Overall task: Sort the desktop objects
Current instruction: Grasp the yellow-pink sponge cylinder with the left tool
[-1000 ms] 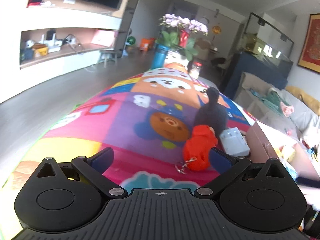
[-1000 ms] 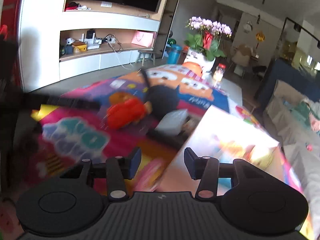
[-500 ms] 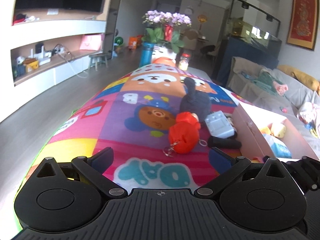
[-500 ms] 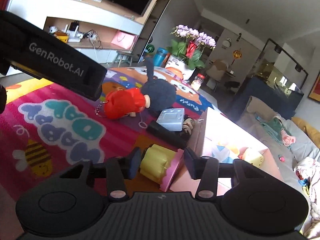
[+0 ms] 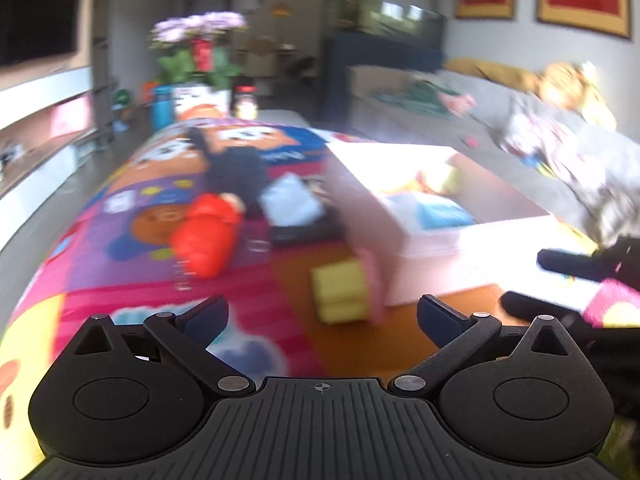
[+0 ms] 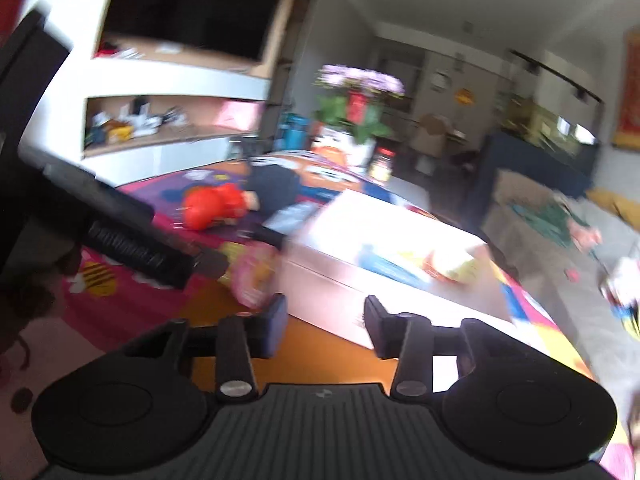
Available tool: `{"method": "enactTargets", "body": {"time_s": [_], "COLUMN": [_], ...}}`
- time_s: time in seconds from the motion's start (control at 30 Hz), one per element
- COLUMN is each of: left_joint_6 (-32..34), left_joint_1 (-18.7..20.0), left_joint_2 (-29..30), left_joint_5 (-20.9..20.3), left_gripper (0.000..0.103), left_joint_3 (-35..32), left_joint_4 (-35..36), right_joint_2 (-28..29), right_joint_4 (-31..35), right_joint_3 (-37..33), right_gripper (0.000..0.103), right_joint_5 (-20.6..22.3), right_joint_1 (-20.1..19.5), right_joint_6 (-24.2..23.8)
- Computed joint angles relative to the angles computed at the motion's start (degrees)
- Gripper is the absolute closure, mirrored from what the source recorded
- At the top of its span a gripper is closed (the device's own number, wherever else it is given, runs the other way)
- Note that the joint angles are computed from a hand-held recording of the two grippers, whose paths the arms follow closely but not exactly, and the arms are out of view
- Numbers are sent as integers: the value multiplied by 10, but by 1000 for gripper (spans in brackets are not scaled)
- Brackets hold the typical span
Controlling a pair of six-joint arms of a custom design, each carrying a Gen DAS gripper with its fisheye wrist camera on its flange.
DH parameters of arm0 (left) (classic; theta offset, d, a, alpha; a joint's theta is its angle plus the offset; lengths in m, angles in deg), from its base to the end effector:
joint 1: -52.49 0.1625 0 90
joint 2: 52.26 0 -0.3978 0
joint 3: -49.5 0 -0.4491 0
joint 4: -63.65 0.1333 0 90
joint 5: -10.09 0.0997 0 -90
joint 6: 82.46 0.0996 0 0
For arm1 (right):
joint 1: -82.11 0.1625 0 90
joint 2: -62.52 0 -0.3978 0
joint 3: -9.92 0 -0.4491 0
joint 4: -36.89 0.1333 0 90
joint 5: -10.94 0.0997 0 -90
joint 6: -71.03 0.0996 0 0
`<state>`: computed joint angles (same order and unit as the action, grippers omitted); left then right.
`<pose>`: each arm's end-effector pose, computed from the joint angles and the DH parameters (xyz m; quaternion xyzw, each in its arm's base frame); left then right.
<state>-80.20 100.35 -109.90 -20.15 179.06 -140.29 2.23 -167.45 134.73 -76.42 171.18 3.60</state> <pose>-0.1459 -0.4882 0.1011 0.1405 0.8169 -0.4508 0.3312 0.1293 -0.5329 0.1146 0.5053 -0.7530 0.3601 0.2193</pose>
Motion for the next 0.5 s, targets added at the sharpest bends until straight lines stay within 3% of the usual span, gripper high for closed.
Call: {"method": "enactTargets", "body": {"time_s": [0.03,0.1,0.13,0.27,0.37,0.5], "left_joint_6": [10,21,18,-4,-23,-39], "left_joint_1": [3,11,15,32,34,19], "left_joint_2": [11,26,28,30,22,7], "left_joint_5": [-1,-4,-6,-4,0,6], "left_gripper": [2,16,29,34,52,56], "left_joint_3": [-10,-31,-39,-59,-60,-47], "left_joint_4": [4,21,37,85,111,127], "right_joint_2": [-7,-23,-29,-55,-50,-51], "right_joint_4": [3,17,27,84,93,101], "right_joint_3": [0,3,1,-4,-12,-17], "right_gripper": [55,54,53,48,48,47], "right_joint_5": [-4,-13,-17,-11,-10,-2], "right_joint_1": [-5,-15,-19,-46,-58,-69], "right_joint_6": [16,48,64,118,146,169]}}
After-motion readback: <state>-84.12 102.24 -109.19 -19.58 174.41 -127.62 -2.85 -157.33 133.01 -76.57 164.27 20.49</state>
